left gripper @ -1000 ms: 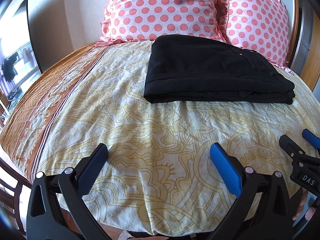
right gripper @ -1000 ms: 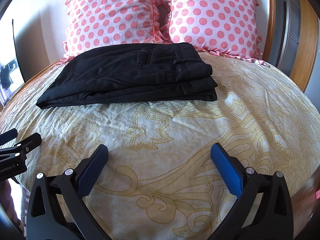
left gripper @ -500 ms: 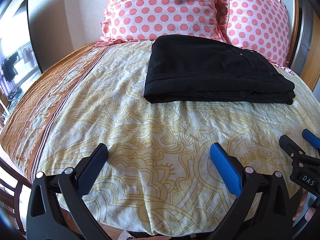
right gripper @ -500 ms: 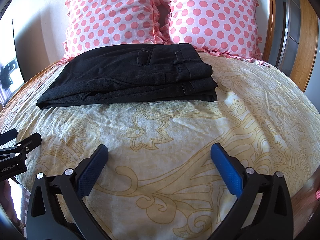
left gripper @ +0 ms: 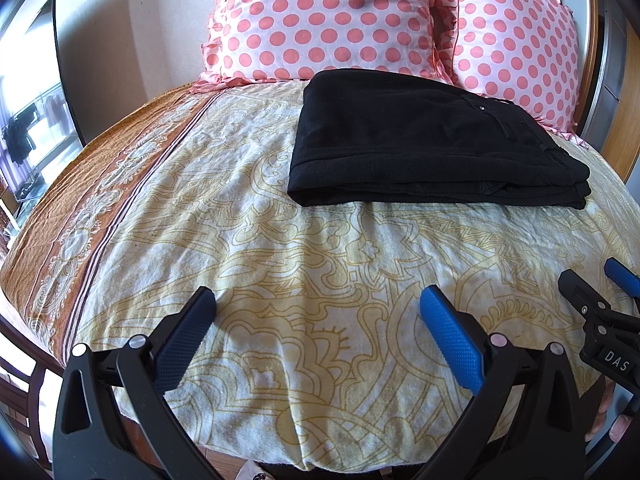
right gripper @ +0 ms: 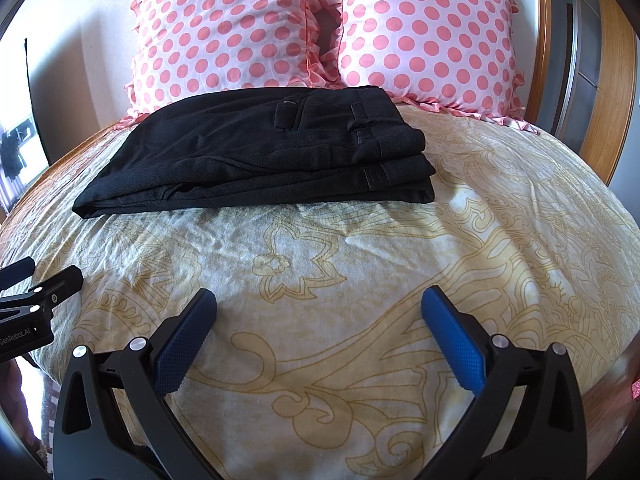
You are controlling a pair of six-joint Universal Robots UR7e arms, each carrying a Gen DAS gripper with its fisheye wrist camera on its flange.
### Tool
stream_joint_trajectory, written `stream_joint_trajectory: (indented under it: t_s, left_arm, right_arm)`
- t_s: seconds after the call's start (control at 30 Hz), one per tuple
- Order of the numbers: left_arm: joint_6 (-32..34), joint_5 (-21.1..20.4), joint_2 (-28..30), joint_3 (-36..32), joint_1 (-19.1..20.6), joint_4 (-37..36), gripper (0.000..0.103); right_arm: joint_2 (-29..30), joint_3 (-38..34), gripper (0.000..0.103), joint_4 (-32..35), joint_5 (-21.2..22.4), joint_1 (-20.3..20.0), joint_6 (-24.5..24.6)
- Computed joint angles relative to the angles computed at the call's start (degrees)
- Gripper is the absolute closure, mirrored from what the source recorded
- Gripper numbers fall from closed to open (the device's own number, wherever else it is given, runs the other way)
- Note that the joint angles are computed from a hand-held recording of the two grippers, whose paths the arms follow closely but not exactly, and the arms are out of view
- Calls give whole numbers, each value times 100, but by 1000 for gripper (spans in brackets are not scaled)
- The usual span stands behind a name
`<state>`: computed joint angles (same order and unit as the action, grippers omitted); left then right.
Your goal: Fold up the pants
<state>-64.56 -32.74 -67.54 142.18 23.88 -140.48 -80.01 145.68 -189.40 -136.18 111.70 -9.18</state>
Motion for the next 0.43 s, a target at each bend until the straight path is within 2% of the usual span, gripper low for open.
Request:
stream_joint_trajectory:
  t_s: [0.43]
  left_arm:
    - [49,-13,5,-1,25,-45,2]
  right_arm:
    - [4,0,1,-12,1,-4,-6]
